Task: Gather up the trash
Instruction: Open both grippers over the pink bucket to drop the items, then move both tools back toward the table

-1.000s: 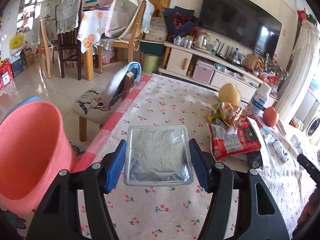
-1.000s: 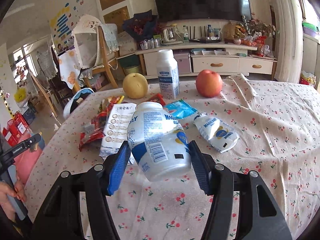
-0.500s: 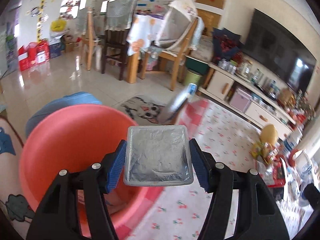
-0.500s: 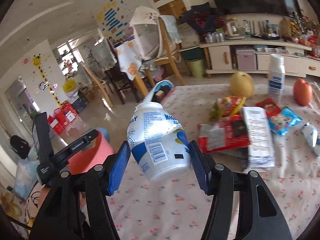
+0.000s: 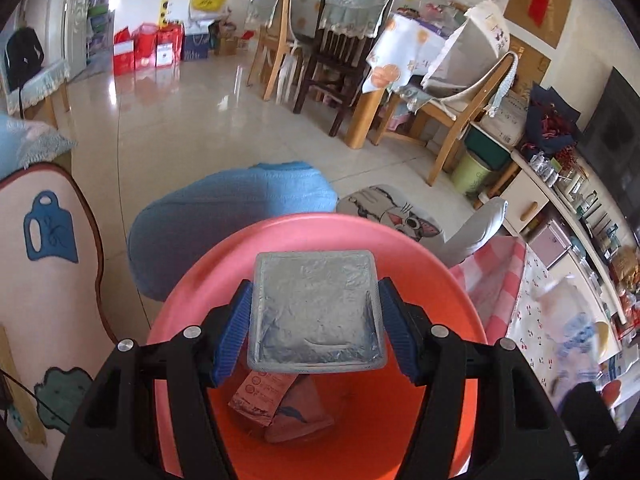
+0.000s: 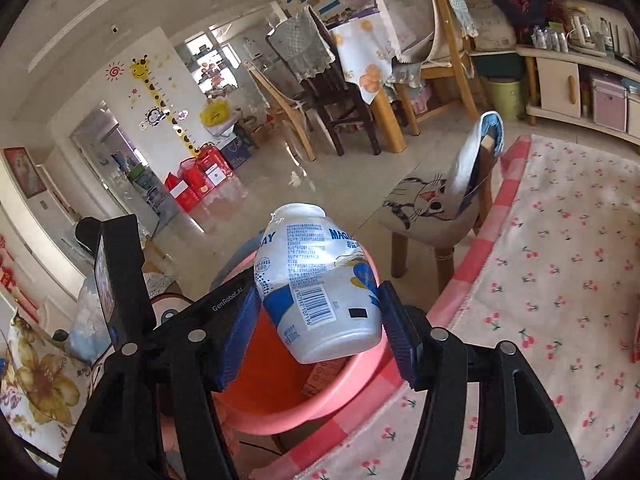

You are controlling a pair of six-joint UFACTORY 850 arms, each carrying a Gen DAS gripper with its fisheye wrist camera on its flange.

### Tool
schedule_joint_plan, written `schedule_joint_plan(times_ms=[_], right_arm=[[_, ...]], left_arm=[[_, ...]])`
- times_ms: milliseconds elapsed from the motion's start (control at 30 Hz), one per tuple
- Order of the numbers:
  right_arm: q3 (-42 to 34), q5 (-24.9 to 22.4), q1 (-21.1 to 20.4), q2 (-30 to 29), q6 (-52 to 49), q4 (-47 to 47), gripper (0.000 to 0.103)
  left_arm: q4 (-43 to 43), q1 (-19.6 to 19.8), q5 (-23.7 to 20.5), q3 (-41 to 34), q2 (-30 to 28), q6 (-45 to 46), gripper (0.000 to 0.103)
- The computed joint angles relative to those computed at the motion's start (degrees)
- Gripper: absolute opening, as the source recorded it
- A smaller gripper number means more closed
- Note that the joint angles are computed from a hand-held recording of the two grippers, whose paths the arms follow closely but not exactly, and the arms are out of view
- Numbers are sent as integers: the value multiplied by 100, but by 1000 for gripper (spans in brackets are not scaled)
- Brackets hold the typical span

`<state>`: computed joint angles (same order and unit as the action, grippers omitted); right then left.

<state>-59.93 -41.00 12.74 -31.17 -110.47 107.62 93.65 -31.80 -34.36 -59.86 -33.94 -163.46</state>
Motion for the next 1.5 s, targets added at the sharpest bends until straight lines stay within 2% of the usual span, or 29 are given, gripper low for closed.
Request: schedule_joint_plan(times_ms=[100, 200, 233, 333, 467, 700, 800, 1133, 1500], right_arm=[[-253, 55, 96, -272, 337, -160, 65], [-284, -33, 84, -376, 378, -88, 79], [-250, -75, 68, -383, 332, -28, 80], [-132, -26, -10, -330, 209, 125, 81], [175, 213, -127, -106, -182, 465, 89], [747, 556, -328, 254, -957, 1028, 91], [908, 624, -440, 343, -1099, 1117, 91], [1365, 916, -780, 675, -1924, 1729, 92], [1786, 1062, -1227, 1068, -3079, 2422, 92]], left_arm=[[421, 86, 107, 167, 82, -660, 66], [645, 124, 180, 235, 104, -1016, 76], [672, 123, 149, 238, 97, -1051, 76], [473, 62, 47, 186, 68, -820, 82], [78, -47, -200, 0, -16, -234, 88], [-817, -273, -694, -436, -216, 1201, 94], [-835, -324, -663, -550, -262, 1462, 96], [-1159, -635, -1115, -1114, -568, 2481, 97], [-1135, -928, -1215, -1548, -821, 3010, 98]])
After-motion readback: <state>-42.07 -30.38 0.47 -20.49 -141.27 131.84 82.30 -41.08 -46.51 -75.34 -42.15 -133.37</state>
